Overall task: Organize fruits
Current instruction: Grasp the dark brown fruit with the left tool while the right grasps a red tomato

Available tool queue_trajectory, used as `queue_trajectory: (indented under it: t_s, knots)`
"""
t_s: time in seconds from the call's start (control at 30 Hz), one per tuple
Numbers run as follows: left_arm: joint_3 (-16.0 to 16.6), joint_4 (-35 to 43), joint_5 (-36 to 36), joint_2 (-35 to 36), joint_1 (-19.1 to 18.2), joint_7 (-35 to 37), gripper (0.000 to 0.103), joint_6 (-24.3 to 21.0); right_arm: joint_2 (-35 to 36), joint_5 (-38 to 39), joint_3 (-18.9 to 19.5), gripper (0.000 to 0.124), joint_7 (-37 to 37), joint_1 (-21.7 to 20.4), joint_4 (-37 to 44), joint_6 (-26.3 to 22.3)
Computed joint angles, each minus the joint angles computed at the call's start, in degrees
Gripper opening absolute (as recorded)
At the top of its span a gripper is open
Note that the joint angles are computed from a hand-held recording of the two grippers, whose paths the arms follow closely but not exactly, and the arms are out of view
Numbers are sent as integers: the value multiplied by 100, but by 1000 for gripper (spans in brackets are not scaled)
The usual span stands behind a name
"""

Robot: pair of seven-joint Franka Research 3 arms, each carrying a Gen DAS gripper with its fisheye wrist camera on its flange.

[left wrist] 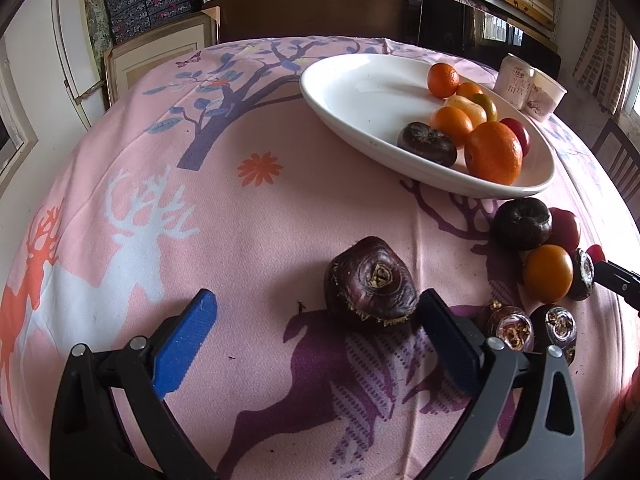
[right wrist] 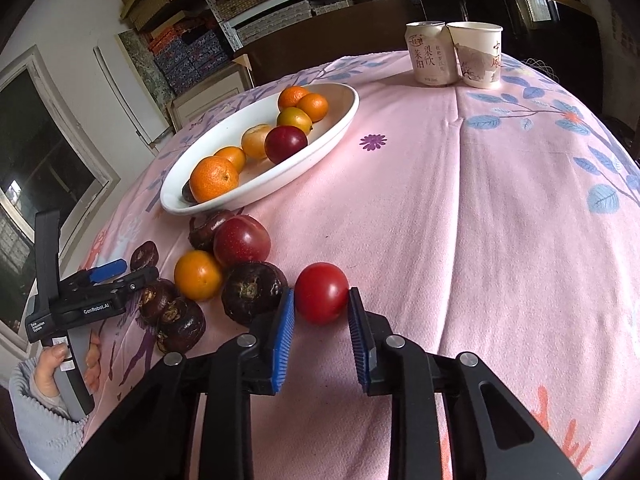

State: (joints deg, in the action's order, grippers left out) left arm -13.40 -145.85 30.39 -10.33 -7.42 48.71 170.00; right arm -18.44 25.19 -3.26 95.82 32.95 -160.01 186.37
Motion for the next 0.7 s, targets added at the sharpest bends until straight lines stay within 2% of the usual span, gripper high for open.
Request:
queue_trajectory:
  t_s: [0.13, 0.17, 0.2, 0.23, 0.27, 0.3, 0.33, 0.37, 0.43, 0.5, 0.57, 0.6, 0.67, 0.7]
  knots:
    - [70, -181, -106, -111, 46, -11, 96, 463, 0, 13, -72, 27, -1, 38, -4, -12]
    - [118, -178, -129, -101, -8, 37, 86, 480, 4, 9, -44, 27, 1, 11, -2, -15]
    - [315, -203, -532, -69, -262, 453, 75, 538, 7, 7, -16, 27, 6, -14, -1, -17]
    - [354, -199, -751, -27, -353, 693, 72, 571, 7, 7, -18, 27, 3, -12, -3, -14]
    - [224, -156, -568, -22, -243, 591, 68, 499, 7, 7, -18, 27, 3, -12, -3, -14]
    - [169, -153, -530, -24, -212, 629, 59, 510, 9, 11, -29, 27, 5, 2, -3, -10]
    - [245, -168, -661, -15, -328, 827, 54, 570, 8, 8, -26, 27, 3, -3, -4, -10]
    - [327, -184, -826, -8, -451, 1019, 44, 620, 8, 8, -26, 27, 3, -3, -4, -10]
    - [85, -177, -634, -35, -238, 884, 42, 591, 5, 17, -50, 27, 9, 22, -10, 10]
    - [142, -227, -738, -71, -324, 988, 41, 671, -22, 41, -43, 27, 60, 14, -47, 92]
    - [29, -314, -646, -190, -181, 868, 41, 857, -76, 22, -166, 27, 112, 127, -123, 306]
    - [66, -362, -691, -255, -206, 871, 41, 973, -108, -29, -227, 27, 153, 184, -169, 443]
    - [374, -410, -966, -340, -524, 1071, 41, 1143, -174, -187, -346, 27, 279, 275, -236, 672]
    - [364, -377, -1005, -366, -514, 1097, 41, 1166, -200, -290, -452, 27, 356, 357, -243, 773]
